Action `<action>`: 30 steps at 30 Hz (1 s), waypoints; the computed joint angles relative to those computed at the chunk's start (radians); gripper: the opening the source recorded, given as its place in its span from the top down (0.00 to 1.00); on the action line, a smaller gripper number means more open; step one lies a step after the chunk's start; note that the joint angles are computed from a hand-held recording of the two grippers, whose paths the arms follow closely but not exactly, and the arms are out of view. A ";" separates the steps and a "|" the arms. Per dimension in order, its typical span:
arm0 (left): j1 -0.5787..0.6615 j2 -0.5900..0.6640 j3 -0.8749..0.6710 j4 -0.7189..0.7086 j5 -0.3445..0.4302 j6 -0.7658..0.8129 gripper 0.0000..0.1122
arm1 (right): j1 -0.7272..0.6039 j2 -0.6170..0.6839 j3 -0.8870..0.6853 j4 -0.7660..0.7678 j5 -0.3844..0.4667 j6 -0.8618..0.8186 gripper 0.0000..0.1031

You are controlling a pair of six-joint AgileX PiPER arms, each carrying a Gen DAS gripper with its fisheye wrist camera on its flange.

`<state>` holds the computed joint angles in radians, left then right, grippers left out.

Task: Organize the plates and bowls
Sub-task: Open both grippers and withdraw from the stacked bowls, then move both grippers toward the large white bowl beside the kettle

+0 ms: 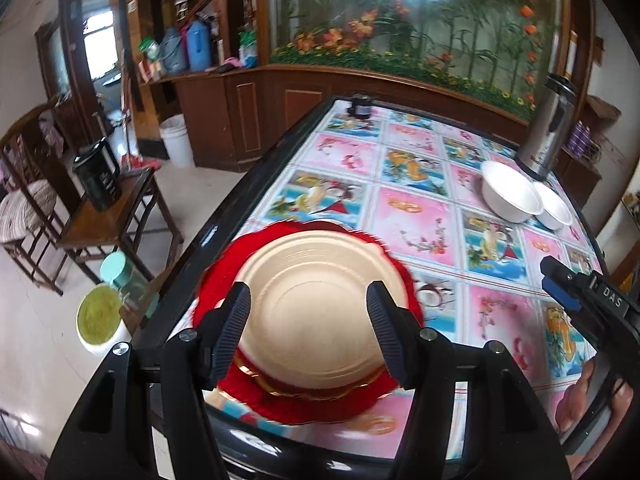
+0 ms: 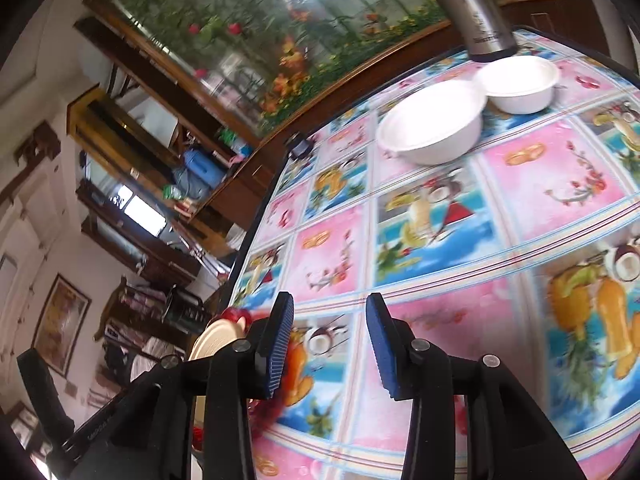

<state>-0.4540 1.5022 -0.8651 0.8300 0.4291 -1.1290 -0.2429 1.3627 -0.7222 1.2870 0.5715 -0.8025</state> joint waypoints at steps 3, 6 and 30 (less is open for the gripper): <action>-0.062 0.024 -0.043 0.022 0.034 -0.021 0.47 | -0.058 -0.004 0.002 0.005 0.033 -0.027 0.61; -0.124 0.057 -0.094 0.037 0.071 -0.032 0.47 | -0.128 -0.008 -0.002 -0.001 0.077 -0.048 0.61; -0.238 0.457 -0.658 -0.428 0.190 0.452 0.47 | -0.401 0.138 -0.229 -0.103 0.188 -0.021 0.58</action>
